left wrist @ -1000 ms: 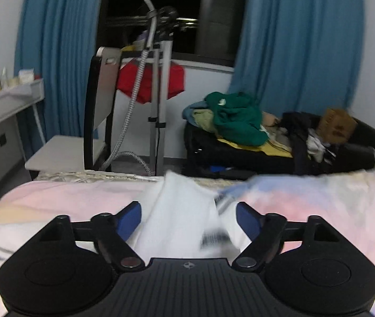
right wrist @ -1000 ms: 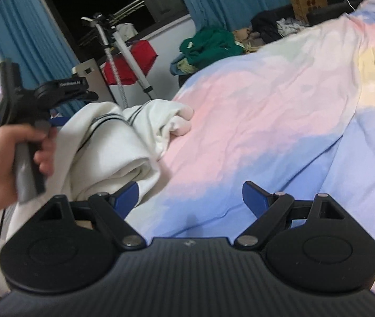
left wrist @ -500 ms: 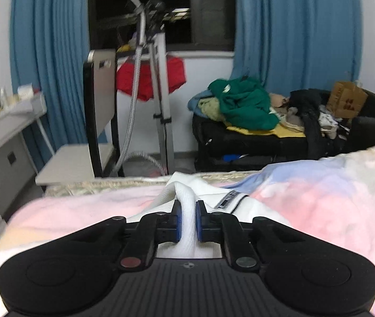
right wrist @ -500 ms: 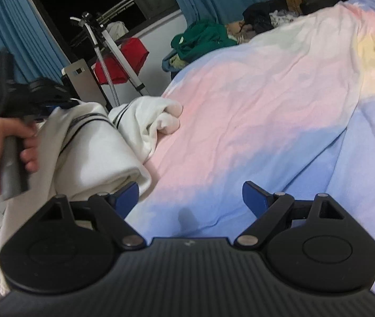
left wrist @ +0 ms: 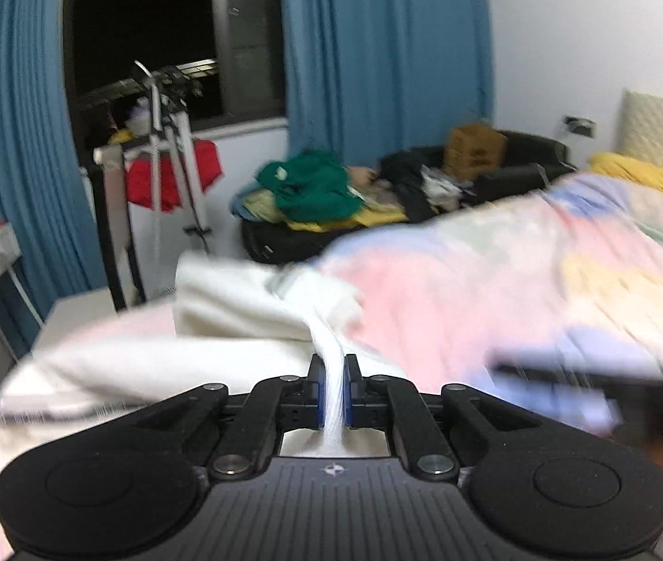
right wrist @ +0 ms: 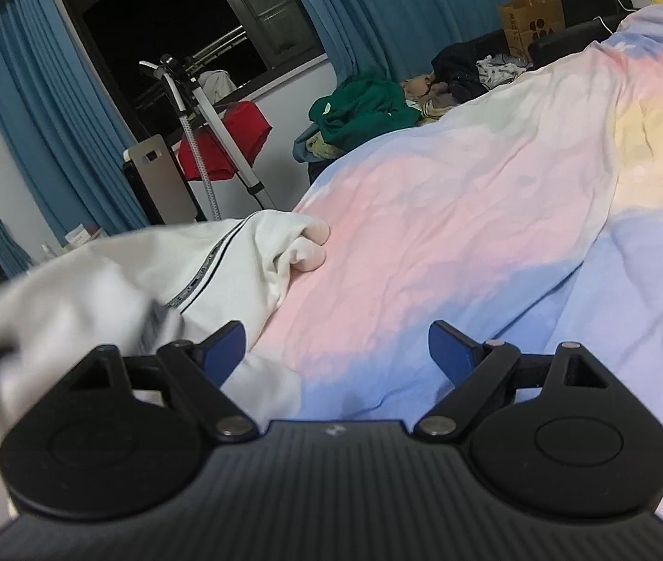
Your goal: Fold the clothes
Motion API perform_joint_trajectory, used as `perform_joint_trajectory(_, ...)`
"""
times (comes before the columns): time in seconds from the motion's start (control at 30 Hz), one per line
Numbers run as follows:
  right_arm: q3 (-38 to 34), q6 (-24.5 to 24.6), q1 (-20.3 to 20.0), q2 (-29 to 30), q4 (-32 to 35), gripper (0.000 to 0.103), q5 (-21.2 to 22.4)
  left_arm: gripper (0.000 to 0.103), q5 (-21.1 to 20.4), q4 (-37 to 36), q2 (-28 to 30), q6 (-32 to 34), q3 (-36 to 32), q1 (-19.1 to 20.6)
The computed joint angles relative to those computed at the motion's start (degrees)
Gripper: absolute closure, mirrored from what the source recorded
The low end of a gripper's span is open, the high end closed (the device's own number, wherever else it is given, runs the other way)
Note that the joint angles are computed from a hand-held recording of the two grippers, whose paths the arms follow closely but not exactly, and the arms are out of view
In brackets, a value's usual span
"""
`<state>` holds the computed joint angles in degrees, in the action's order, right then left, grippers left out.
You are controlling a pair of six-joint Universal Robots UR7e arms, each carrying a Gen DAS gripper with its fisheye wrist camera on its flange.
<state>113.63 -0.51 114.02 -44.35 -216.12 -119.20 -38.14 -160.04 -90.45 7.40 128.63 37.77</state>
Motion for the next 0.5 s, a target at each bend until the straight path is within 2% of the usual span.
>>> perform_joint_trajectory(0.07, 1.13, 1.07, 0.07, -0.94, 0.3, 0.016, 1.04, 0.097, -0.34, 2.93, -3.81, -4.06, 4.69, -1.13)
perform_joint_trajectory(0.17, 2.42, 1.0, 0.37, -1.86, 0.1, 0.016, 2.55, 0.096, -0.31, 2.14, -6.27, -6.01, 10.0, -1.48)
perform_joint_trajectory(0.33, 3.33, 0.68, 0.54, -2.21, 0.63, 0.016, 4.74, 0.096, -2.96, -4.61, -6.28, -8.18, 13.65, 1.84)
perform_joint_trajectory(0.5, 4.61, 5.34, -1.27, -3.75, 2.48, 0.016, 12.95, 0.096, -4.08, -7.63, -6.5, -7.95, 14.84, 2.57)
